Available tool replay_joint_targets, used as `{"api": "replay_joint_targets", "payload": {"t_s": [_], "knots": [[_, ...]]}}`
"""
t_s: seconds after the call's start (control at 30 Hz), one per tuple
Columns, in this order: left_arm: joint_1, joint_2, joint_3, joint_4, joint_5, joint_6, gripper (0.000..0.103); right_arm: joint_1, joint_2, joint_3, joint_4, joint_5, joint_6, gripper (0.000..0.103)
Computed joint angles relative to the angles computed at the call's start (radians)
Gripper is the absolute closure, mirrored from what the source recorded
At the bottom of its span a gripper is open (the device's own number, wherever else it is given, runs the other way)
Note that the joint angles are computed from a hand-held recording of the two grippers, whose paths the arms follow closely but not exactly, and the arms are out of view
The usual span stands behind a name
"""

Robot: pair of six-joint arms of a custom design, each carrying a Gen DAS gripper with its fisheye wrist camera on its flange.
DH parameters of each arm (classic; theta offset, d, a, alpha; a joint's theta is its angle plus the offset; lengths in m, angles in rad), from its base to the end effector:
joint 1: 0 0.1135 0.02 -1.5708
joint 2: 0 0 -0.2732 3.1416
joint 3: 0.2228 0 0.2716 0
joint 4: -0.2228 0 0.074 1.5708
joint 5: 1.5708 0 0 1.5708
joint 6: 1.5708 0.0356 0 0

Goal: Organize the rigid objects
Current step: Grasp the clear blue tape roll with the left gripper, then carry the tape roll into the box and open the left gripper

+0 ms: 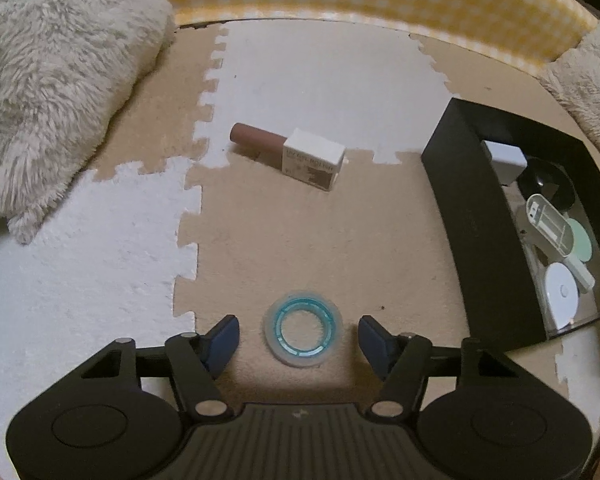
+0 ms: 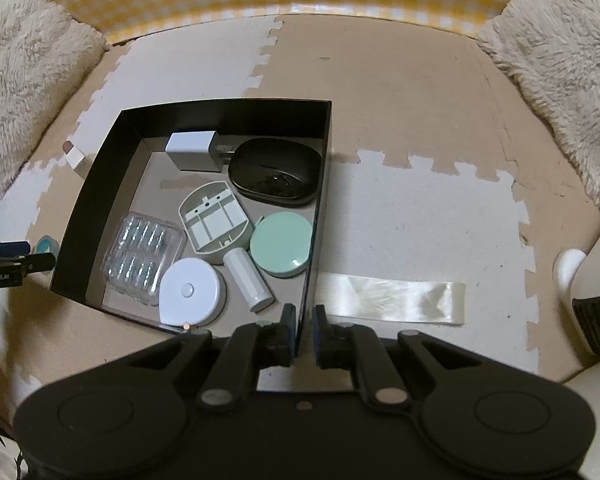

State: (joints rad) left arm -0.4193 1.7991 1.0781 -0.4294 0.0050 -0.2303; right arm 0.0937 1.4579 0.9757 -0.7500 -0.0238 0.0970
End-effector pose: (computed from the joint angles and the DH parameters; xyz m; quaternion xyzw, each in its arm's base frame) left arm 0.3334 -0.1488 0.1498 0.0928 0.9736 -0.0689 0.1970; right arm 0.2868 0.0278 0.2119 -0.0004 0.9856 0.0277 0.1666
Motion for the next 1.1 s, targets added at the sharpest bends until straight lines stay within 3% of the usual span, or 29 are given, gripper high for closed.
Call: {"api": "replay_joint_targets", "payload": {"t_s": [0.23, 0.7, 1.1], "knots": [[-0.006, 0.015, 0.010, -0.004, -0.011, 0.010, 0.059, 0.001, 0.003, 0.002, -0.001, 0.001, -0.001, 0.094], [-0.011, -0.038, -0.008, 0.034, 0.018, -0.039, 0.059, 0.003, 0.006, 0.003, 0.000, 0.005, -0.003, 0.096], [-0.071, -0.177, -0.048, 0.105, 0.052, -0.083, 0.059, 0.004, 0.008, 0.006, 0.000, 0.008, -0.007, 0.095]]}}
